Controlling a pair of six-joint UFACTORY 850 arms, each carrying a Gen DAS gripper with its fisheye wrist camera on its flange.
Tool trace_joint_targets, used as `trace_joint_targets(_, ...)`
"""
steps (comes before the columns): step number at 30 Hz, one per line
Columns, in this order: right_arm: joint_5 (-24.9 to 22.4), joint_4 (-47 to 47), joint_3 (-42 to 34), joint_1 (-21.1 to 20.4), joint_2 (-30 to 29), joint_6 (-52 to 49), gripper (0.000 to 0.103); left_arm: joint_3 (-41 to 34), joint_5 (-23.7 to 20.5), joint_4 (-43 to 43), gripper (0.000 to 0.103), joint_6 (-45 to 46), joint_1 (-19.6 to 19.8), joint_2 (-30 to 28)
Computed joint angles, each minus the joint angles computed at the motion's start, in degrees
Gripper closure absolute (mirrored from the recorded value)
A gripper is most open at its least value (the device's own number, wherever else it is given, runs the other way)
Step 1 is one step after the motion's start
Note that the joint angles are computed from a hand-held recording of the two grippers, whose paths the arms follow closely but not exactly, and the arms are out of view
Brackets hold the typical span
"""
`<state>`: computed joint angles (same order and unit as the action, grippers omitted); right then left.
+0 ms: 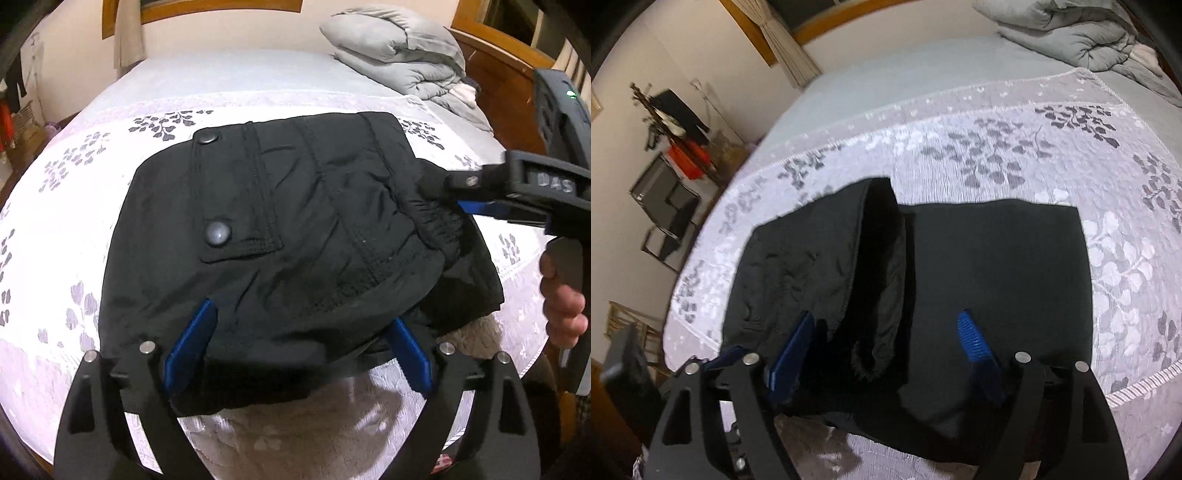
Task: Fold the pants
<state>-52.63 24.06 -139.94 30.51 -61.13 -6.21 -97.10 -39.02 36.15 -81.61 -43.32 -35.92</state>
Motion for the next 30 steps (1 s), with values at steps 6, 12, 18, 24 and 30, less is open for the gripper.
trace_joint_targets(6, -2.7, -2.7, -4.1, 0.9, -2.8, 4.3, 0.022, 0.8, -0.4, 0.1, 0.013, -0.9, 0.1, 0.5)
trace_joint_targets(12, -3.6, -8.7, -6.9, 2.9, -3.9, 2.5, 0.035, 0.9, -0.9, -0.6, 0.012, -1.9, 0.3, 0.6)
trace_joint_targets(18, 1.7, -11.2, 0.9, 4.4, 0.7, -0.6, 0.071, 1.3, -0.7, -1.2, 0.012, -2.4, 0.5, 1.0)
trace_joint_targets(24, 4.6, -2.9, 5.4, 2.5, 3.8, -5.6, 0.099, 3.2, -0.7, -1.0, 0.011, -5.1, 0.9, 2.5)
trace_joint_targets(30, 2.9, -0.7, 4.3, 2.0, 3.1, -6.2, 0.098, 3.7, -1.7, -0.8, 0.010, -6.0, 0.6, 2.9)
